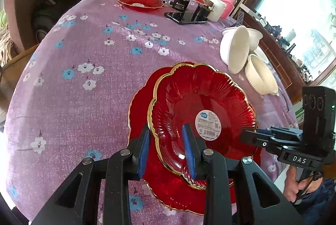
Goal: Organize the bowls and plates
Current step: 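Lower the labelled plate onto the 'Wedding' plate and open the left gripper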
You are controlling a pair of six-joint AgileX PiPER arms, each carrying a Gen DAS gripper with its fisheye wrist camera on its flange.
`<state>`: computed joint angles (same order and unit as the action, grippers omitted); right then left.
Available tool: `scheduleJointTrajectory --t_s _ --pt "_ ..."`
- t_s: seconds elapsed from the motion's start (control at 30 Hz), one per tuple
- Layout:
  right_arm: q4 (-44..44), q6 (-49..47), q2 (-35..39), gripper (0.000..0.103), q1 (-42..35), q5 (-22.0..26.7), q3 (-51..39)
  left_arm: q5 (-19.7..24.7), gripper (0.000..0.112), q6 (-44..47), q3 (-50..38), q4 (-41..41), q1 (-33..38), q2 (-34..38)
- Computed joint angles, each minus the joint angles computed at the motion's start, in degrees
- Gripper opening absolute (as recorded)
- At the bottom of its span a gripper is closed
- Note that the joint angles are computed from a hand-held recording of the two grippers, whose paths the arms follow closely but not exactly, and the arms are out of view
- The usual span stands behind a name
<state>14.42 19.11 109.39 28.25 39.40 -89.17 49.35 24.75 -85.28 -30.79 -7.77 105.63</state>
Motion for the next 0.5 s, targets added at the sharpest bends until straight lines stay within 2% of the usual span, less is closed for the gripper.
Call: scheduleJointTrajectory --t_s 0.23,0.4,0.5 --pt "-8.74 3.01 2.58 0.021 2.54 6.29 -5.64 -0.38 0.028 -1.08 1.12 3.43 -1.09 -1.03" --pt "-11.35 1.84 4.92 0.022 3.22 12.37 -10.86 1.15 0.035 -2.35 0.59 6.47 -2.36 -1.27" --pt "-12.52 0.56 7.04 0.022 3.64 16.93 -15.13 3.43 0.045 -4.19 -1.44 9.22 -3.69 -0.31"
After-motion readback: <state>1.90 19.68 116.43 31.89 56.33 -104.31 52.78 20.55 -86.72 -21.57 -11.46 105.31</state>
